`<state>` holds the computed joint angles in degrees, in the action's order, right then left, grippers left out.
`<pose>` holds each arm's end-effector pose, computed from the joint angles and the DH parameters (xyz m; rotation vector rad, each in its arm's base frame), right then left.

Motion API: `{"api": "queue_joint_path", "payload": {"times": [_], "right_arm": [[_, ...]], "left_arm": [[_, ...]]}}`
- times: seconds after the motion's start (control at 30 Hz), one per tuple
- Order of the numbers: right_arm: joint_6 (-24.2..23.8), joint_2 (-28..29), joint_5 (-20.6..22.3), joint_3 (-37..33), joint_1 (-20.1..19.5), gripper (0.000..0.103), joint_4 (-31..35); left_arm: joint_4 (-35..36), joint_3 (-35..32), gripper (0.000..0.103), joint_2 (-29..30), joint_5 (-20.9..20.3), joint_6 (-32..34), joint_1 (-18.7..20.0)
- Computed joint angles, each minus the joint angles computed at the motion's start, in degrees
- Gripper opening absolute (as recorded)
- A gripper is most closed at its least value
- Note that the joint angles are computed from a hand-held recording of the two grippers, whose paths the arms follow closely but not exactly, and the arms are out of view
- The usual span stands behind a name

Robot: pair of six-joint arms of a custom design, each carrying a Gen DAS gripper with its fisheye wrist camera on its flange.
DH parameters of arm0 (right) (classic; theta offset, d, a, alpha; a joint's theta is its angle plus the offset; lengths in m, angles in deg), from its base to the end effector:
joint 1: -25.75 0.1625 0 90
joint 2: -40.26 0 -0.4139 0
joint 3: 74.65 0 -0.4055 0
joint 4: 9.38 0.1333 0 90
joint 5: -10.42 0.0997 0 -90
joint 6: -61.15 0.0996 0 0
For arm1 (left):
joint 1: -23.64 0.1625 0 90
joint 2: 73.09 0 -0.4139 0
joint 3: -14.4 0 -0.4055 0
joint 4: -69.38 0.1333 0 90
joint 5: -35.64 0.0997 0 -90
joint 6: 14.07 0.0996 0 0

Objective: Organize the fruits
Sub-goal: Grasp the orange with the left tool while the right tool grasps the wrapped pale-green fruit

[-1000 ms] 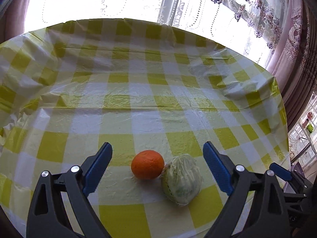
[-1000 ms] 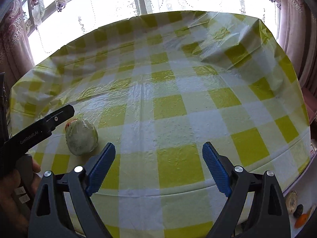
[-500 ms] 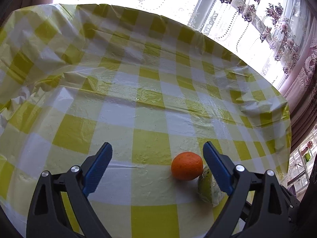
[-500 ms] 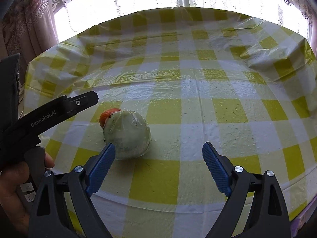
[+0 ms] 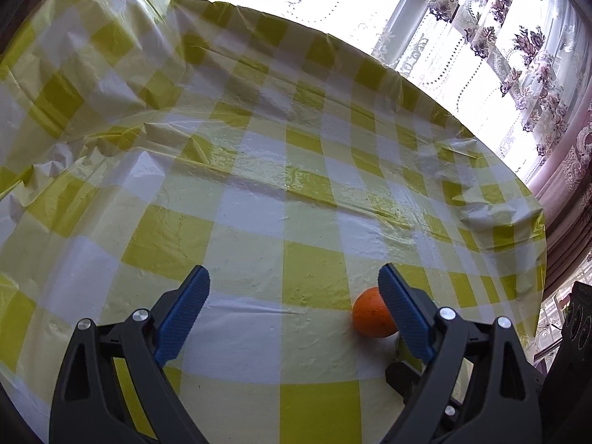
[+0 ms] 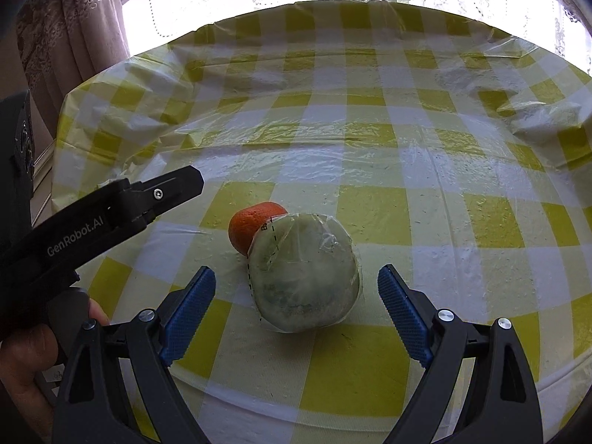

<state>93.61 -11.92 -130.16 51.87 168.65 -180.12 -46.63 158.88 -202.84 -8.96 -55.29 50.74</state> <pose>0.4084 -0.2382 0.0473 0.3667 -2.3942 0.8751 -0.1197 -0.2907 0.3285 0.3859 2.5899 -1.0220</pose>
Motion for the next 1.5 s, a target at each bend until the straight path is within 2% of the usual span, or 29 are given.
{"api": "queue_joint_path", "payload": {"times": [0.2, 0.27, 0.4, 0.43, 0.5, 0.57, 0.7, 0.97, 1.23, 1.33, 1.37, 1.5], "right_arm": [[0.17, 0.33, 0.02, 0.04, -0.97, 0.087, -0.64], [0.45, -0.08, 0.0, 0.4, -1.22, 0.076, -0.74], [0.77, -0.88, 0.05, 1.36, -1.42, 0.073, -1.57], [0.09, -1.02, 0.75, 1.7, -1.6, 0.068, -2.65], [-0.96, -0.91, 1.22, 1.74, -1.56, 0.064, -3.41], [-1.88, -0.63, 0.98, 1.52, -1.17, 0.056, -3.69], [-1.03, -1.22, 0.03, 1.95, -0.95, 0.056, -2.73], [5.38, -3.9, -5.66, 3.27, -0.41, 0.056, 4.13], [10.37, -6.33, -8.93, 4.45, -0.32, 0.056, 9.8], [12.06, -7.03, -10.11, 4.62, -0.06, 0.056, 12.55], [12.58, -7.29, -10.32, 4.71, 0.0, 0.056, 13.27], [14.79, -8.49, -10.82, 5.21, 0.17, 0.056, 15.81]], "left_arm": [[-1.33, 0.19, 0.092, -0.67, -1.0, 0.77, 0.98], [-1.58, 0.26, 0.092, -0.86, -1.18, 0.78, 1.23], [-2.1, 0.36, 0.092, -0.83, -1.61, 1.04, 1.6], [-2.18, 0.39, 0.092, -0.81, -1.75, 1.17, 1.67], [-2.77, 0.48, 0.092, -0.52, -2.27, 1.75, 1.89], [-3.44, 0.59, 0.087, -0.36, -3.13, 2.65, 2.17], [-4.86, 0.86, 0.085, -0.12, -4.7, 3.79, 2.32], [-9.03, 1.46, 0.071, 2.47, -11.5, 9.11, 2.56], [-11.23, 1.56, 0.06, 7.31, -17.59, 14.0, 2.37], [-11.5, 1.5, 0.054, 8.93, -18.31, 14.39, 2.44], [-11.3, 1.39, 0.051, 9.35, -17.81, 14.37, 2.28], [-8.85, 1.15, 0.048, 10.49, -15.1, 13.89, 0.73]]}}
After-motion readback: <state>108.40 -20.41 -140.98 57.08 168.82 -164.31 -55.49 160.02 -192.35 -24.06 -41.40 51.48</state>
